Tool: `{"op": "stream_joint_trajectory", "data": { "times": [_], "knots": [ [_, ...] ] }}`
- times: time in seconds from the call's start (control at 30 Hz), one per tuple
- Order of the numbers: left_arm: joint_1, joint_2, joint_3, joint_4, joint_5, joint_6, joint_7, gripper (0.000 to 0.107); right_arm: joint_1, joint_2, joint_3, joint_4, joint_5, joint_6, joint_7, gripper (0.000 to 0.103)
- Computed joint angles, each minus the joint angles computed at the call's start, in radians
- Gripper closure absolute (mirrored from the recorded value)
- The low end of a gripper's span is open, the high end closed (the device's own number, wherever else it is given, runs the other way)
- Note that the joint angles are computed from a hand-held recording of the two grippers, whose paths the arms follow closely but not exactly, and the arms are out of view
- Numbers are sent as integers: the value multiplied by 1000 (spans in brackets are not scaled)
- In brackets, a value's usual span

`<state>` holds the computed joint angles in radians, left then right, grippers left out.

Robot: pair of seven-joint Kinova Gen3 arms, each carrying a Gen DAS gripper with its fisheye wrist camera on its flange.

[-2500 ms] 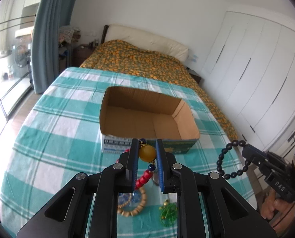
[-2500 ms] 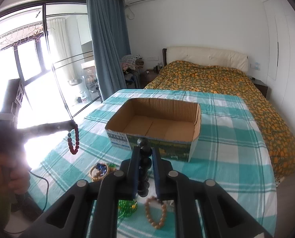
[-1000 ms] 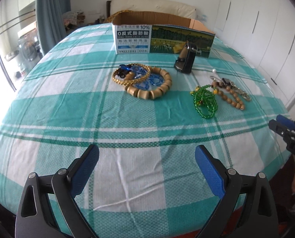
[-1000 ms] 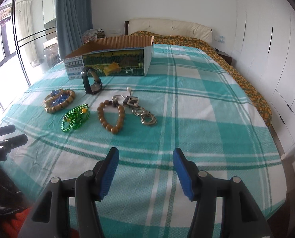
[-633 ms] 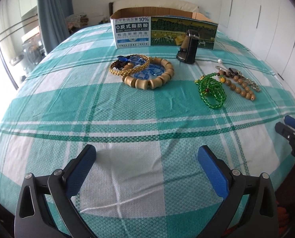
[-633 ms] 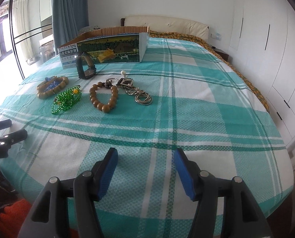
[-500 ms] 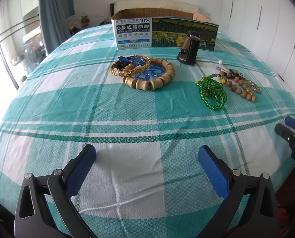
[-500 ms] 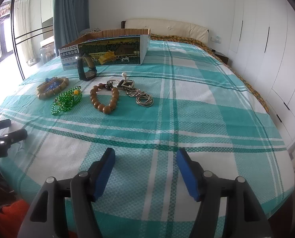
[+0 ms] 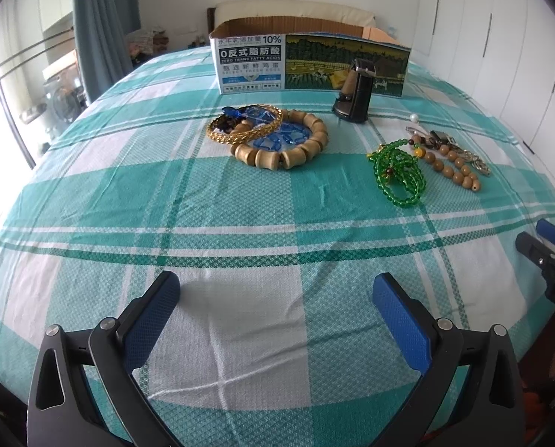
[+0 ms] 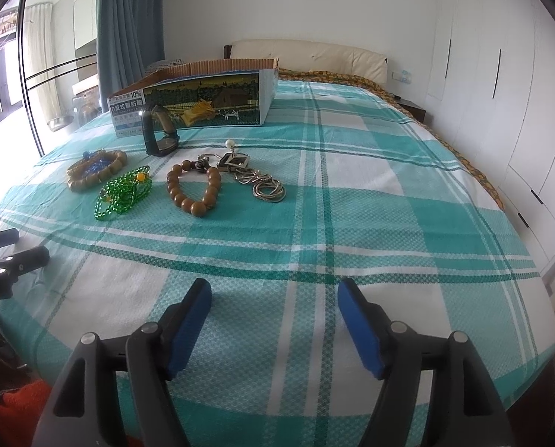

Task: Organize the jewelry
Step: 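Move both tools toward the green bracelet and the silver keyring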

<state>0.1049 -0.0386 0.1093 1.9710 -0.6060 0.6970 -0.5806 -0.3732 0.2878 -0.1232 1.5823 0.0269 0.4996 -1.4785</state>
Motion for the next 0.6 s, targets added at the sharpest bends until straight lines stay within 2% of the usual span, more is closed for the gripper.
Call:
{"op": "stream_joint_trajectory", "data": {
  "times": [0.17,0.33,0.6],
  "knots": [
    [6,10,2,-16,4,25,7,5,0,2,0,-7,-1,8,2,31],
    [7,6,-4,-6,3,8,1,5,0,3,-1,-11,-2,16,4,31],
    [3,13,-10,-24,39,24,-38,5,46,12,-28,-43,-67,69,105,31]
  ]
}}
